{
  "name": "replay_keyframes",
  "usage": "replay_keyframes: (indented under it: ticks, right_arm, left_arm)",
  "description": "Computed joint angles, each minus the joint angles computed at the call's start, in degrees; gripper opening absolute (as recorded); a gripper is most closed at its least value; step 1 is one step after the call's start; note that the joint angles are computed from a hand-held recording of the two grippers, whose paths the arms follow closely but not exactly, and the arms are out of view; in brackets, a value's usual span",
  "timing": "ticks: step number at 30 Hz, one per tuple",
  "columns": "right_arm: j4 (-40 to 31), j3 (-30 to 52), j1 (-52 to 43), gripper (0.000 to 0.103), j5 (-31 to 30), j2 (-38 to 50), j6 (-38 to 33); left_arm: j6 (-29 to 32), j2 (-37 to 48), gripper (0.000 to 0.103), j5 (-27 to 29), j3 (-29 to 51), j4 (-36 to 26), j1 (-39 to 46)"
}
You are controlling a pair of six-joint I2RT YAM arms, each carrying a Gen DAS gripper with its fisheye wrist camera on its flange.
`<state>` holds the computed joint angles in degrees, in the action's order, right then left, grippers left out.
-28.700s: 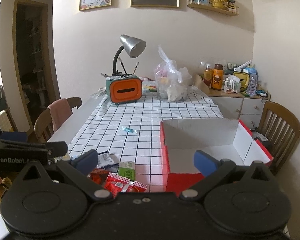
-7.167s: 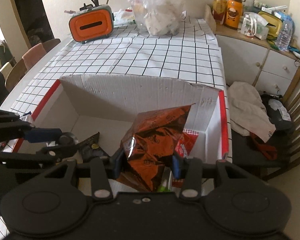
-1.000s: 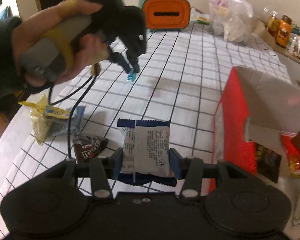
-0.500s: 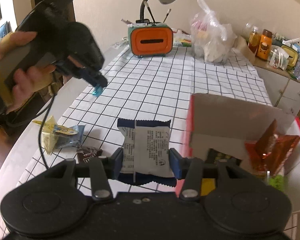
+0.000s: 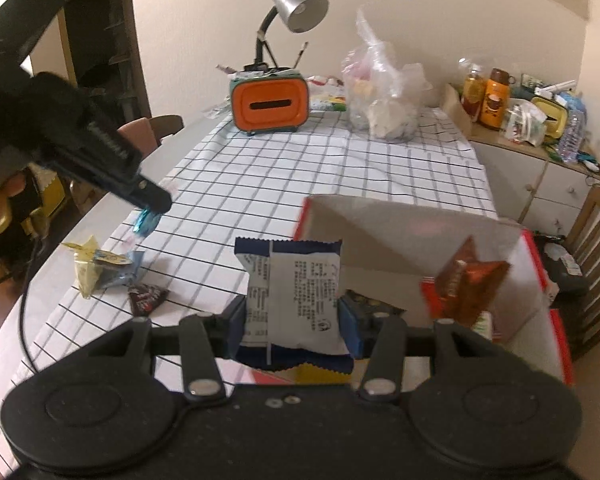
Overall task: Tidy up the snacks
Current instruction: 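Carry the white packet and blue candy over the red box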
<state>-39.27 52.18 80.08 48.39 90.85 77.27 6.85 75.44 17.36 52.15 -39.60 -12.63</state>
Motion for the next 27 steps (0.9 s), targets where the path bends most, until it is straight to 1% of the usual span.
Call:
replay_keyframes:
  ticks: [5,12,16,21,25,27]
  right_arm:
    - [-5.1,-4.6,1.9,0.048,1.2,-4.5,4.6]
    - [-9.0,-12.8,2.0,0.048,0.2,-10.9,9.4]
    - [-8.0,-18.0,0.5,0.048,-1.0,-15.1,9.5]
    - [-6.8,-23.0,-1.7,0.048,-2.1,-20.3,8.5]
    - [-4.7,-25.8,-4.0,0.048,-3.1,-23.3,6.1]
    - [-2.6,-27.4,-6.1,0.048,-4.0,-24.8,3.7]
  left_arm:
    - [-6.8,-4.8,0.012,-3.6,-2.9,-0.4,-9.6]
    - [-16.5,-5.0,0.012,-9.9,-4.0,2.0,-23.0]
    - [-21.0,-3.3,0.012,-13.8,-3.8,4.5,-29.8]
    - [-24.8,0.9,0.012,-19.1,-3.1,8.5,-36.5]
    - [-26.2,5.2,0.012,-22.1,-2.3,11.4,-39.2]
    - [-27.3,7.4,0.012,-22.7,-1.7,12.3,-39.6]
